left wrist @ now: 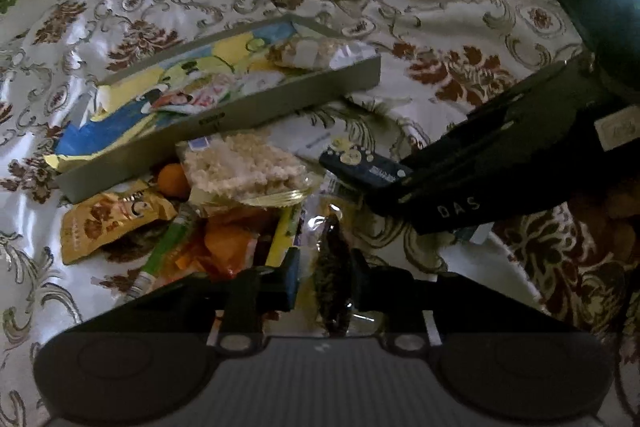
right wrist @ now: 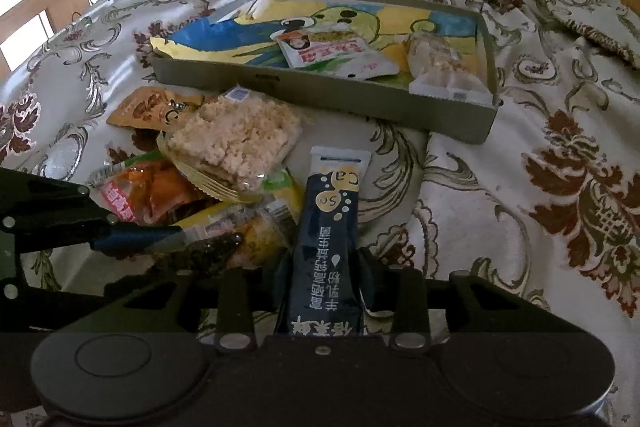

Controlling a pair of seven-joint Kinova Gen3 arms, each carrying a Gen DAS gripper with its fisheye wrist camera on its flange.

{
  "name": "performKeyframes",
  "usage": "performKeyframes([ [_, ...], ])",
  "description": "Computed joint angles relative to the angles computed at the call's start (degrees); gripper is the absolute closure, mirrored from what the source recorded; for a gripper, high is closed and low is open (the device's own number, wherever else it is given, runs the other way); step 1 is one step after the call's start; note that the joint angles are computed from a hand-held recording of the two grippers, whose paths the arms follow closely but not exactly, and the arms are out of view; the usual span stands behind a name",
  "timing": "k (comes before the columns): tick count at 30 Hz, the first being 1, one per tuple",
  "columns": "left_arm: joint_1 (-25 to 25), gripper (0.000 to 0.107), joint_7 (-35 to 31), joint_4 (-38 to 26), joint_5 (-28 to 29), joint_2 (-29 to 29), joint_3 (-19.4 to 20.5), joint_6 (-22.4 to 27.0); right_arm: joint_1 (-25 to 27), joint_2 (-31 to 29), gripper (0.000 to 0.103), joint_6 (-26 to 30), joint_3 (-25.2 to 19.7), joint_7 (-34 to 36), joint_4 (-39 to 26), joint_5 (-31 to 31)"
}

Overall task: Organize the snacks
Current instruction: 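Lift the brown stick with the left tool while the right tool lifts the blue Ca packet, then carry the brown stick and blue Ca packet with both tools over the grey tray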

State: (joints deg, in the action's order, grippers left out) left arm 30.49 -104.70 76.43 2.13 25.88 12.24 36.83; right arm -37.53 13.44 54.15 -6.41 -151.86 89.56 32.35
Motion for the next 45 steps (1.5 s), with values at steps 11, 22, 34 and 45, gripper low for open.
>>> performKeyframes([
  [11,1.1,0.089,1.2,1.8,-1.3,-2.1,-0.5,-0.7,-1.9,-2.2,0.067,1.0,-1.2,-2.3,0.8,5.4],
  [22,2.1,0.094,-0.1,1.4,-2.0,-1.5,-0.6,2.0,-1.8,-4.0,0.067,0.4,-2.2,-5.5,2.2,8.0],
  [34,2.9,0.094,9.7,6.3,-4.2,-6.4,-2.6,-6.9,-2.1,-6.9,0.067,-2.7,-3.6,-14.3,6.1,17.2],
  [45,3.7,0.094,20.9,-3.6,-7.7,-1.4,-5.6,-11.1,1.7,-7.6,0.067,-10.1,-2.9,-30.8,10.3,31.7],
])
